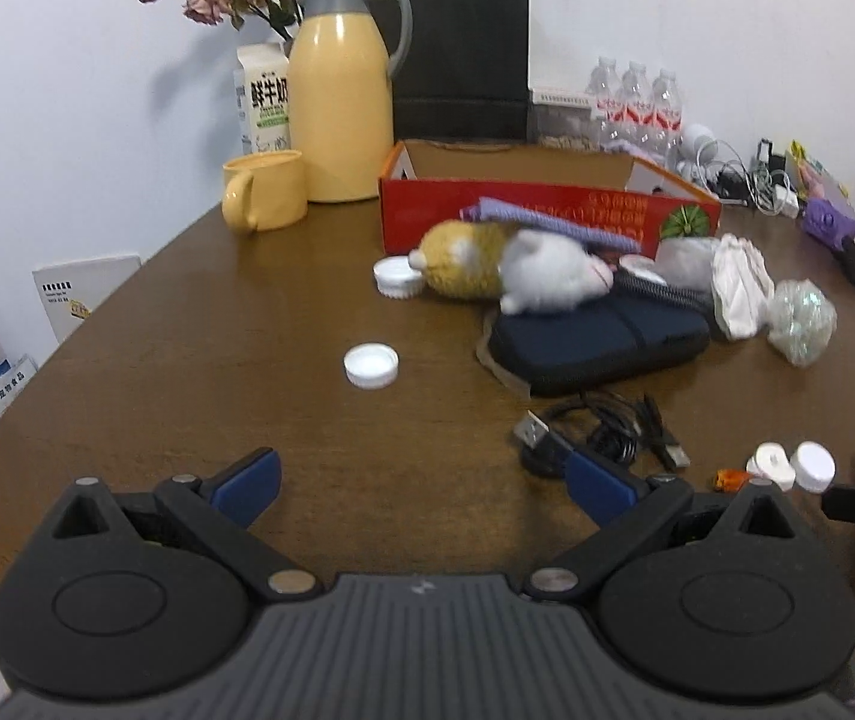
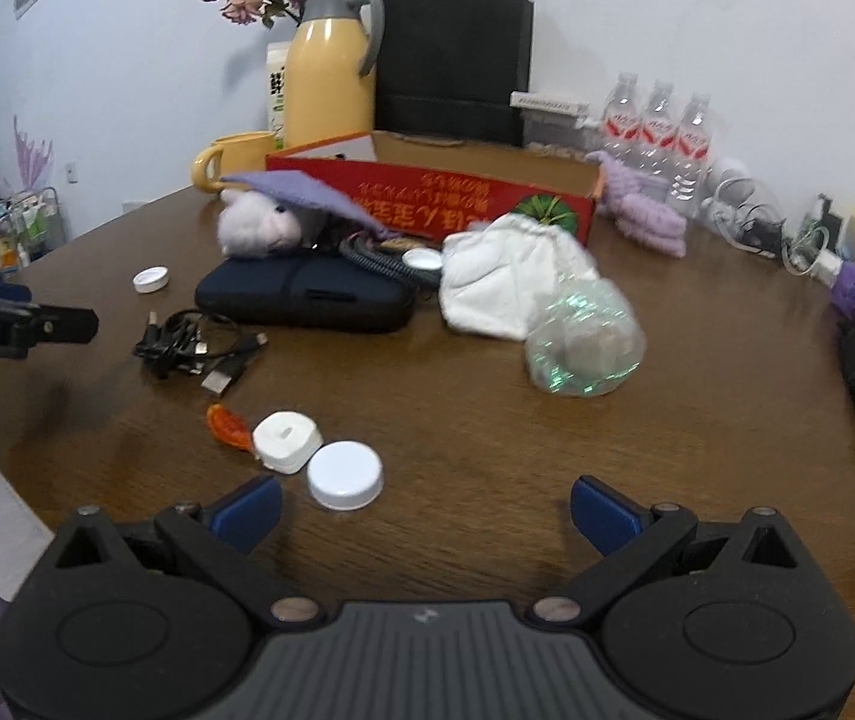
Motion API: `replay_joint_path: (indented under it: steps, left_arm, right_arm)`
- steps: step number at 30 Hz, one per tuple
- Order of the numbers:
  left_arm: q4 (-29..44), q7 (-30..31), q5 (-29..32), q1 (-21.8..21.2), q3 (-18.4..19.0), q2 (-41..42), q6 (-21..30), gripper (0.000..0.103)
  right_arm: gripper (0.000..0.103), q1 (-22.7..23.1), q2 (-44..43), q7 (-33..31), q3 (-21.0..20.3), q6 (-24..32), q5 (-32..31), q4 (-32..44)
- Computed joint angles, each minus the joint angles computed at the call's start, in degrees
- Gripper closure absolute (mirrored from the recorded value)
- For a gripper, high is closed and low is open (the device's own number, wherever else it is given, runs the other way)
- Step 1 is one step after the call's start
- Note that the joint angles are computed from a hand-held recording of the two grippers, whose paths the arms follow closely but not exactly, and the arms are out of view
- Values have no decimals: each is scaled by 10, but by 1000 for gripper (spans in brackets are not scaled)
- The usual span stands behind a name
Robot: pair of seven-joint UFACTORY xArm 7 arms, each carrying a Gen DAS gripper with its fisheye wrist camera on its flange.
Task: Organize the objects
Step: 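Grasp the small white bottle cap with the right tool while the left grasps the black USB cable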
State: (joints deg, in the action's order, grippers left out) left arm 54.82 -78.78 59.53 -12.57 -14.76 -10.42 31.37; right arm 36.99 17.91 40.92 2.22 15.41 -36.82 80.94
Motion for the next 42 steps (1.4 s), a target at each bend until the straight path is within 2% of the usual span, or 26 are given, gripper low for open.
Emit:
replay_joint_path:
  steps: [3,5,7,9,13,19,22,26,27,28,29,30,32,35,42]
  left_arm:
    - [0,1,-3,-1,2,3,-8,0]
    - [0,-2,-3,0,2,6,-14,0]
    - [4,3,-3,-1,4,13,-19,0]
    - [10,14,-8,-4,7,23,-25,0]
    - [23,27,-10,-10,14,40,-35,0]
    - [63,62,-1,-28,26,85,-42,0]
    - [88,83,8,-44,38,114,-31,0]
    - [102,85,21,-55,60,132,-62,0]
    - [103,81,25,-56,65,135,-75,2]
    - [99,85,21,-54,71,137,-101,15]
    - [94,90,13,-51,77,136,-131,34]
    - [90,96,7,-49,80,134,-152,43]
    - [88,121,-6,-52,80,130,-145,47]
    - [77,142,-19,-53,78,119,-143,48]
    - [47,117,-1,-34,65,79,-113,48]
  right_arm:
    - [21,-14,12,-24,14,-26,32,2]
    - [32,-8,17,-31,6,-39,35,5]
    - [60,-24,21,-75,23,-65,63,2]
    - [76,-25,23,-102,25,-75,86,1]
    - [76,-15,25,-126,13,-84,115,0]
    - [76,19,34,-92,-35,-95,112,11]
    - [76,19,42,-93,-36,-99,117,20]
    - [76,15,53,-105,-31,-99,129,34]
    - [76,15,56,-108,-31,-99,133,38]
    - [76,14,59,-111,-30,-100,137,42]
    - [76,15,61,-113,-30,-100,140,44]
    - [76,16,65,-114,-32,-99,143,49]
    - [76,15,69,-120,-30,-95,150,55]
    - [76,16,74,-125,-31,-93,156,61]
    - [76,24,79,-120,-44,-88,157,70]
